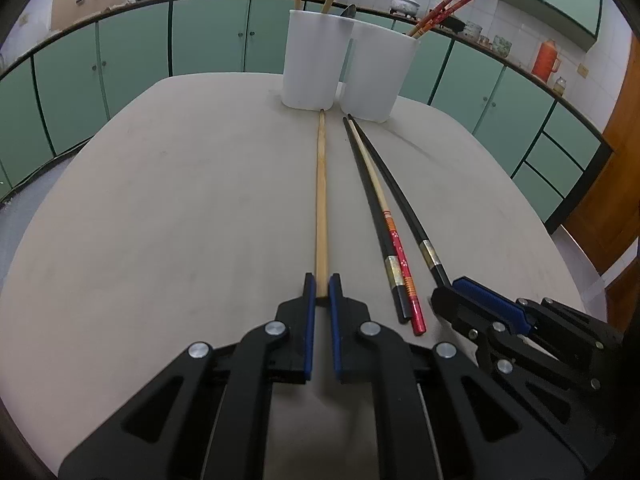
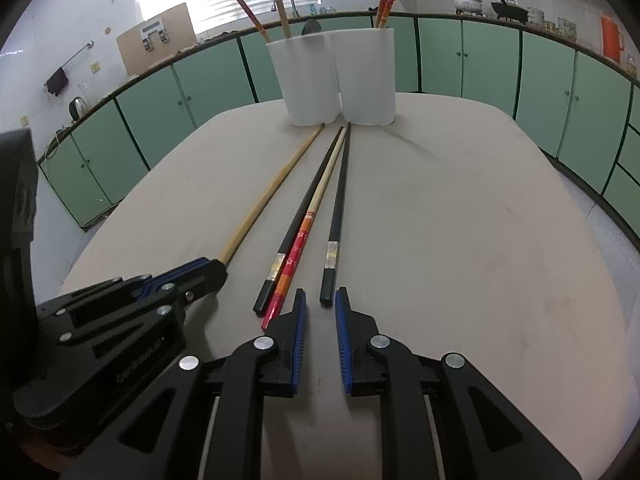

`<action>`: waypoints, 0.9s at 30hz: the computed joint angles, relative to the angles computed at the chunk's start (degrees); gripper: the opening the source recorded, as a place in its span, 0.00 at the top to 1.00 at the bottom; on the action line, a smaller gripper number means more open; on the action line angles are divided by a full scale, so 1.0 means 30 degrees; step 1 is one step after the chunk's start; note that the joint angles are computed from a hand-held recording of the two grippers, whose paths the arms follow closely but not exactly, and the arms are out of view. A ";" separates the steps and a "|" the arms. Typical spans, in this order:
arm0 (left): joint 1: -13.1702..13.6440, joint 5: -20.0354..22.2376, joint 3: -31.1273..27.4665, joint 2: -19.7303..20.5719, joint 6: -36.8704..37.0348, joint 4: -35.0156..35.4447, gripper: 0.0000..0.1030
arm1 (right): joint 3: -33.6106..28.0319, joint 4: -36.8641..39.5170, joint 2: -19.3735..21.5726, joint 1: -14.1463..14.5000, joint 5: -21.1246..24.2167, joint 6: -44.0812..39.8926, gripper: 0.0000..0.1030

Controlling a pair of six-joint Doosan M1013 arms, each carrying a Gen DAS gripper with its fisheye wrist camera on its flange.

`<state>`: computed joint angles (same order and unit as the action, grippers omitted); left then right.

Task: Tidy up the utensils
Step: 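Lift both chopsticks and carry them over the white holder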

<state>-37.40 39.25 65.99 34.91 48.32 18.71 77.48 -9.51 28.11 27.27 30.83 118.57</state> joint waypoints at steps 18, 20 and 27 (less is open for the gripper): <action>-0.0264 -0.0313 0.0383 -0.0312 -0.0915 0.1704 0.94 | 0.0801 -0.3374 -0.0689 0.0294 -0.0915 0.2512 0.94; -0.0364 -0.0485 0.0565 -0.0521 -0.1243 0.2496 0.94 | 0.0925 -0.3476 -0.0889 0.0259 -0.1156 0.2606 0.94; -0.0611 -0.0730 0.1064 -0.1320 -0.2843 0.5204 0.94 | 0.1297 -0.6650 -0.1718 0.0319 -0.1995 0.4379 0.94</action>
